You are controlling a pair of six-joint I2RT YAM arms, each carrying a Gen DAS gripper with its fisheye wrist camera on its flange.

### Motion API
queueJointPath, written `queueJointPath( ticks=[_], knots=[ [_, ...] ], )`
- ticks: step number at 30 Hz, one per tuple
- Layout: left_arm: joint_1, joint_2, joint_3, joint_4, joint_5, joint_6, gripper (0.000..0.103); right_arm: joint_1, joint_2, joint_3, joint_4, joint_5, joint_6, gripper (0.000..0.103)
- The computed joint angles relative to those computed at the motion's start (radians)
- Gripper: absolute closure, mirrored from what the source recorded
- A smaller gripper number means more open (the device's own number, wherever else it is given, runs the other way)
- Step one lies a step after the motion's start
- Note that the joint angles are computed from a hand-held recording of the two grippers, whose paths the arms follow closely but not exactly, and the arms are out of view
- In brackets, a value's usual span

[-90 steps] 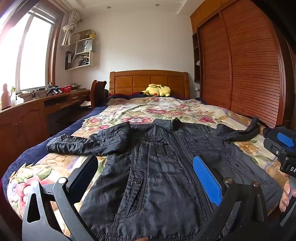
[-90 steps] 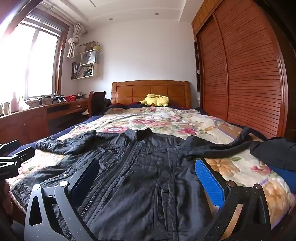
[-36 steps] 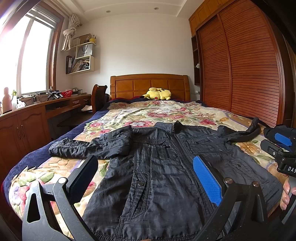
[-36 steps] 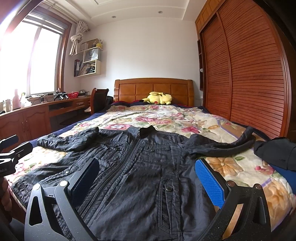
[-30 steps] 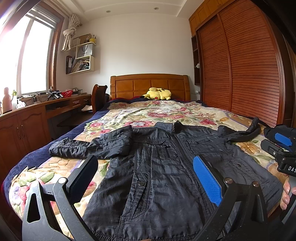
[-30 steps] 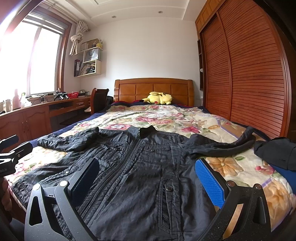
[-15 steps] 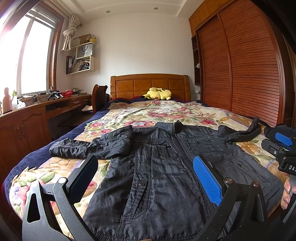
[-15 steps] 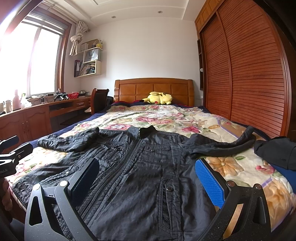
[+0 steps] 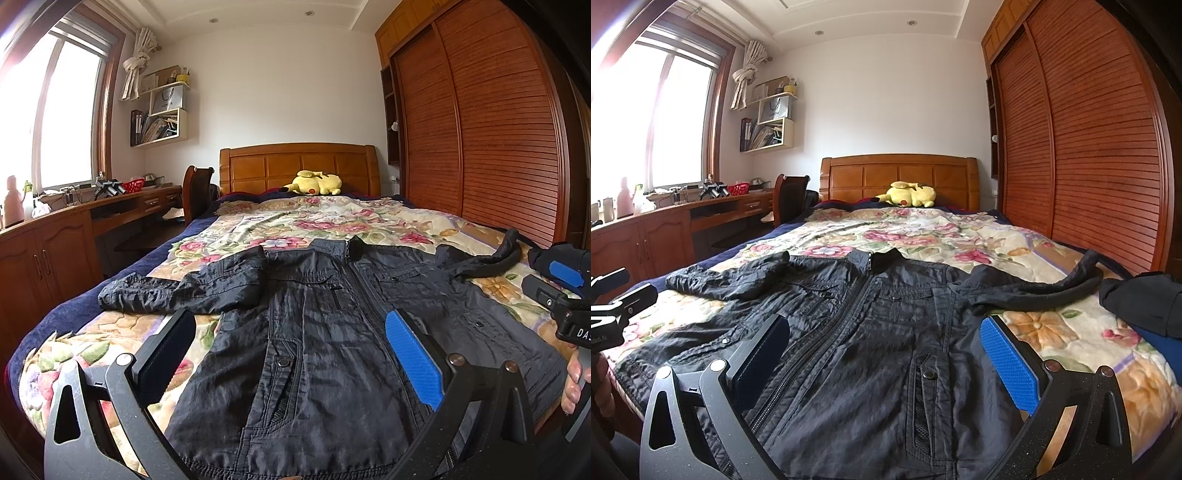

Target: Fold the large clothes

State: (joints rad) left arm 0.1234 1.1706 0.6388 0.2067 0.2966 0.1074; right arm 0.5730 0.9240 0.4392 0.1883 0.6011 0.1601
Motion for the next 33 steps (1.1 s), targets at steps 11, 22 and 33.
queueJointPath(
  ticks=[11, 22, 33],
  knots=[
    [0.006, 0.092, 0.069, -0.063, 0.021, 0.023, 0.0, -0.04, 0.063, 0.038, 0.012, -0.131, 0.022, 0.0],
    [0.069, 0.271, 0.222, -0.13, 0.008, 0.121, 0.0, -0.085, 0.24, 0.152, 0.054, -0.254, -0.011, 0.0],
    [0.188, 0.534, 0.5, -0.223, 0.015, 0.219, 0.0, -0.123, 0.432, 0.328, 0.025, -0.33, -0.047, 0.0]
  ],
)
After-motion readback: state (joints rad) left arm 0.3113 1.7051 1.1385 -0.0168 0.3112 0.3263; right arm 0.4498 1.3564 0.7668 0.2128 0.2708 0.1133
